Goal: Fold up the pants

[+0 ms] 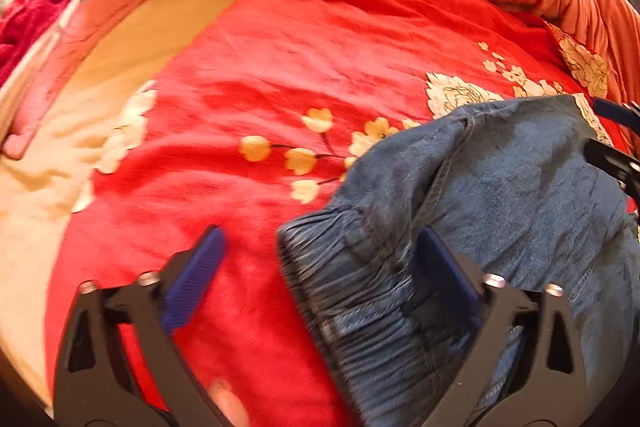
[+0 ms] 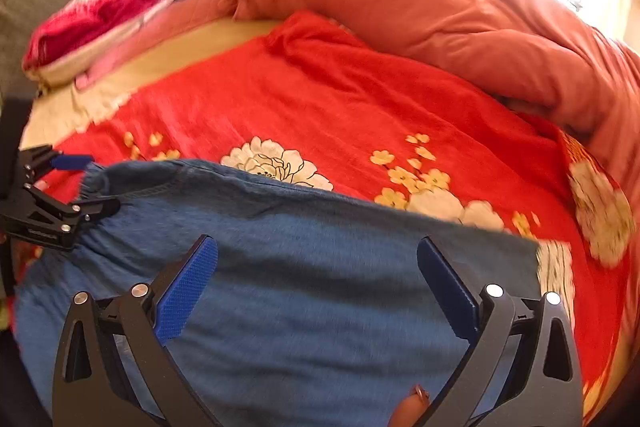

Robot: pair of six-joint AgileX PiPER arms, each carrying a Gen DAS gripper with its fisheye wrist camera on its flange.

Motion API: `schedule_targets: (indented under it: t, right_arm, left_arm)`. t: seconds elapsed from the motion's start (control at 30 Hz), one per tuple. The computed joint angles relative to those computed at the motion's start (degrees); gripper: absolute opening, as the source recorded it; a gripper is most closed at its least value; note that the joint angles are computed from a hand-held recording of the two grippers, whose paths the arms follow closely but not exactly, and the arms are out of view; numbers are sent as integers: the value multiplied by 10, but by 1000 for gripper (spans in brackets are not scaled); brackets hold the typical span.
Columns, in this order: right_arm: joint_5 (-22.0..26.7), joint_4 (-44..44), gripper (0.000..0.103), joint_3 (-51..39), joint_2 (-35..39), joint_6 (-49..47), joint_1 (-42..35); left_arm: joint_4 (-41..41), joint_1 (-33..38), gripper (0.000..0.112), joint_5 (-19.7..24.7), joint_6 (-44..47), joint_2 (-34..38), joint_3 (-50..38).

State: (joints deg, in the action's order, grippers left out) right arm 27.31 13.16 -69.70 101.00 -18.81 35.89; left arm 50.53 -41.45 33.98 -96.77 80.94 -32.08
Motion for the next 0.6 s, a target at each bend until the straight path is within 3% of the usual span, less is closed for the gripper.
schedule_targets:
  t: [0.07, 0.17, 0.23, 0.3, 0.5, 0.6]
  right_arm:
    - [8, -8, 99, -34, 34, -15, 5]
    - [51, 18, 99, -94, 83, -76, 5]
    - [84, 36, 99, -135, 110, -111, 6]
    - [79, 32, 99, -148, 120, -132, 11]
    - [115, 4, 96, -221, 183, -209, 33]
    - [141, 7, 70, -257, 214, -221, 37]
  left_arm:
    - [22, 0, 52, -15, -6, 5, 2]
    - [68, -18, 34, -8, -46, -2, 7]
    - [108, -43, 30, 7, -100, -20, 20]
    - [136, -76, 30, 38, -139, -26, 24]
    - [160, -130, 30, 96, -179, -22, 20]
    - [164, -149, 30, 118, -185, -13, 15]
